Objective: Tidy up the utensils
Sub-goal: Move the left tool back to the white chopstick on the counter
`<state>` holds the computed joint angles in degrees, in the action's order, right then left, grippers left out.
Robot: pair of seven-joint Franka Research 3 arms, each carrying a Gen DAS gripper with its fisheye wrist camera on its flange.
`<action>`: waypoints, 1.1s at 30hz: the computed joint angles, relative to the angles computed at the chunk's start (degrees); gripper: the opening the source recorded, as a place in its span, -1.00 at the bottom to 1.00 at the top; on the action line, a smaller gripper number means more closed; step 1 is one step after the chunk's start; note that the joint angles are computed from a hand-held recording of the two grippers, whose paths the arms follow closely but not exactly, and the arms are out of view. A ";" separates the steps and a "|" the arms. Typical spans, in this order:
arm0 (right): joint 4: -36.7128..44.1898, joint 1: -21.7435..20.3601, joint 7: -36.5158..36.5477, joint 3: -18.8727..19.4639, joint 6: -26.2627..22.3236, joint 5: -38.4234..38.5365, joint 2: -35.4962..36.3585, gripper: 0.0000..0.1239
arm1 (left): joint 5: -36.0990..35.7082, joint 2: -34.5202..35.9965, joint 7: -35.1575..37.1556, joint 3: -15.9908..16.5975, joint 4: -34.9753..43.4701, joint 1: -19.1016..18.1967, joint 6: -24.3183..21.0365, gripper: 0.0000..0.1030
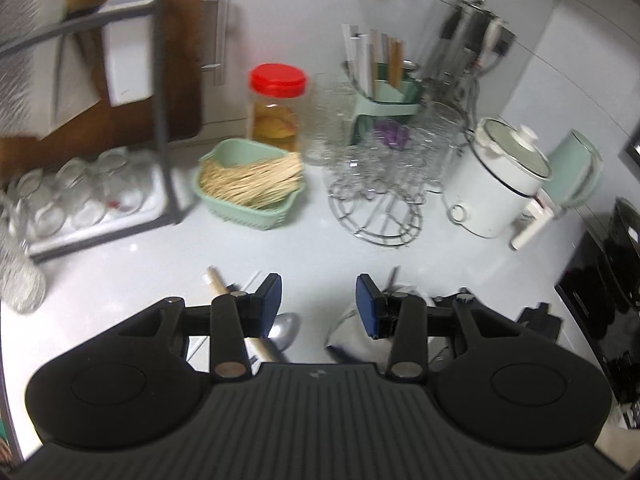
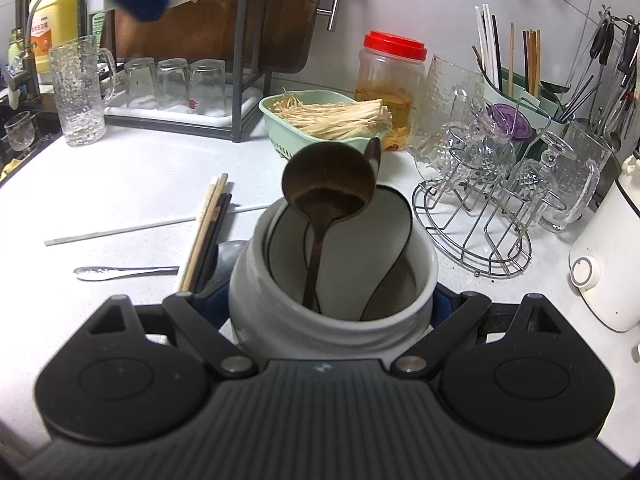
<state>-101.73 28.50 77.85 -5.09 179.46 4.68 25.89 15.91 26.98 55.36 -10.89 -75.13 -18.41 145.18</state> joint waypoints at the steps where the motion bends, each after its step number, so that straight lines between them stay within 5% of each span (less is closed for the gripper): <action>1: 0.00 0.02 0.06 -0.02 0.07 0.06 0.04 0.52 | 0.30 -0.95 -1.14 0.48 -1.90 0.05 0.98 -0.10; 11: 0.84 2.79 3.67 -3.34 -1.61 -1.37 0.38 0.52 | 3.67 -7.16 -10.27 2.29 -17.77 2.88 7.46 -0.10; 24: 3.60 -0.82 6.51 0.34 -8.32 -3.59 0.35 0.50 | 4.11 -9.63 -2.42 1.94 -31.09 7.38 9.44 -0.17; 33: 4.14 2.06 12.97 -3.09 -9.02 -8.37 0.80 0.52 | 2.12 -11.36 2.69 1.47 -36.38 9.93 11.19 -0.65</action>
